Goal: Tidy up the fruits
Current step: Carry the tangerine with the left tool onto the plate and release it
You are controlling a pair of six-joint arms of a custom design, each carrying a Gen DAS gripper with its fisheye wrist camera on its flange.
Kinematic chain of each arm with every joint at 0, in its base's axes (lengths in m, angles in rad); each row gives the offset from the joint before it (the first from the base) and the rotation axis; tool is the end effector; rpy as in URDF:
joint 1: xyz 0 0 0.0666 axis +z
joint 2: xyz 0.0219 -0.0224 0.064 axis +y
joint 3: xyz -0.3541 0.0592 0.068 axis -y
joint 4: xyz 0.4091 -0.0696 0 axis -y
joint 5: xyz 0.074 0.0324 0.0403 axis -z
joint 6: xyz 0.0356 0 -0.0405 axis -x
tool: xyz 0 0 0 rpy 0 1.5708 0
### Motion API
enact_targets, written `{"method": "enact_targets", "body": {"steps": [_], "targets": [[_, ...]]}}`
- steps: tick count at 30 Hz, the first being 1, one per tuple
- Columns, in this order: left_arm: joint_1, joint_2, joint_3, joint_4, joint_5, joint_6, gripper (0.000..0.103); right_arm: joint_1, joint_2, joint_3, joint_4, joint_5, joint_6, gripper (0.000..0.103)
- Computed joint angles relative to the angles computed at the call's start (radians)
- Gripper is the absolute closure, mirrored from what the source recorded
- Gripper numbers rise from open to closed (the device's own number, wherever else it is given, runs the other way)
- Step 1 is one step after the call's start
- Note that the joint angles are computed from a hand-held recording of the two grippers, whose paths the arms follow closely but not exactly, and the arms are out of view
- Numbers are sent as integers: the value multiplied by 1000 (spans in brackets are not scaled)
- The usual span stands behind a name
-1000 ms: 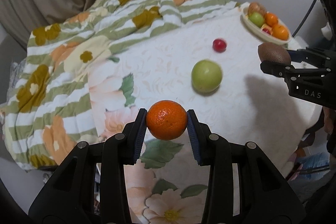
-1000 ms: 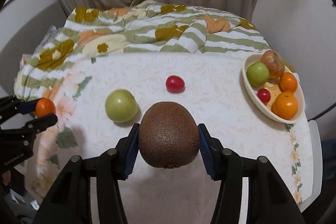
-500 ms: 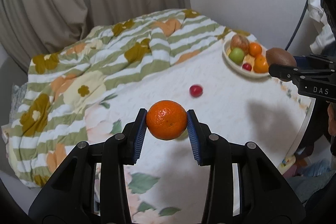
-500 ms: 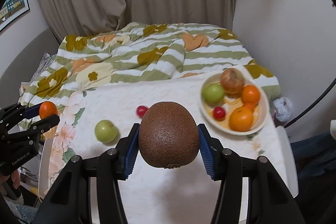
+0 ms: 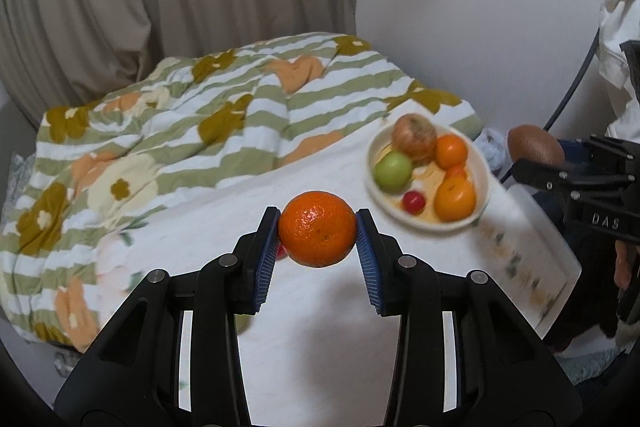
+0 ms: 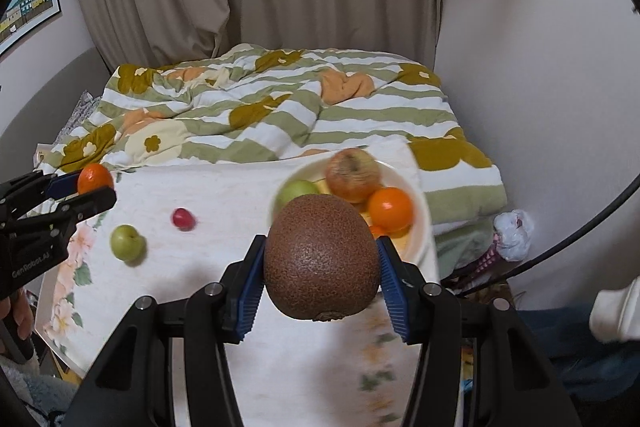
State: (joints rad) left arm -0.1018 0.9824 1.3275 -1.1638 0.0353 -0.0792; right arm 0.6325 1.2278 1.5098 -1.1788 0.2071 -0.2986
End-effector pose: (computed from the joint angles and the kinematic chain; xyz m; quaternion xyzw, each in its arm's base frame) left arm 0.3397 -0.0364 0.5211 0.0905 0.9256 -0.0206 0.3670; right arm 0.3494 0.2465 0.5156 -0.1223 0.9313 0.0605 0.3377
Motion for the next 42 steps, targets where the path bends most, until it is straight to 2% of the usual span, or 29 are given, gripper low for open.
{"method": "enact_targets", "body": {"steps": [7,13,19,25,37,38,39,40,41,42], "targets": [[-155,129,83,11,-83,118,58,-144,-1,-20,18,-133,127,54],[-214,236,144,1,-61,161,58,-215,13,-42,32,-202,161,54],[-227,343,192,-7,-4,146,58,-263,19,-81,45,-246,136,54],[-224,441,242,-37,68,117,58,-278,35,-97,53,-251,87,54],[-220,545,328,-118,67,53,56,-296,67,-89,60,-262,36,54],[-219,542,327,-118,65,48,54,-296,69,-88,60,-262,34,54],[-217,539,328,-119,66,44,38,-296,69,-86,57,-263,31,54],[-214,535,328,-119,72,40,5,-296,70,-85,57,-262,32,54],[-210,529,327,-117,80,40,0,-296,71,-85,56,-261,34,54],[-204,519,320,-106,92,42,0,-298,72,-84,57,-262,37,54]]}}
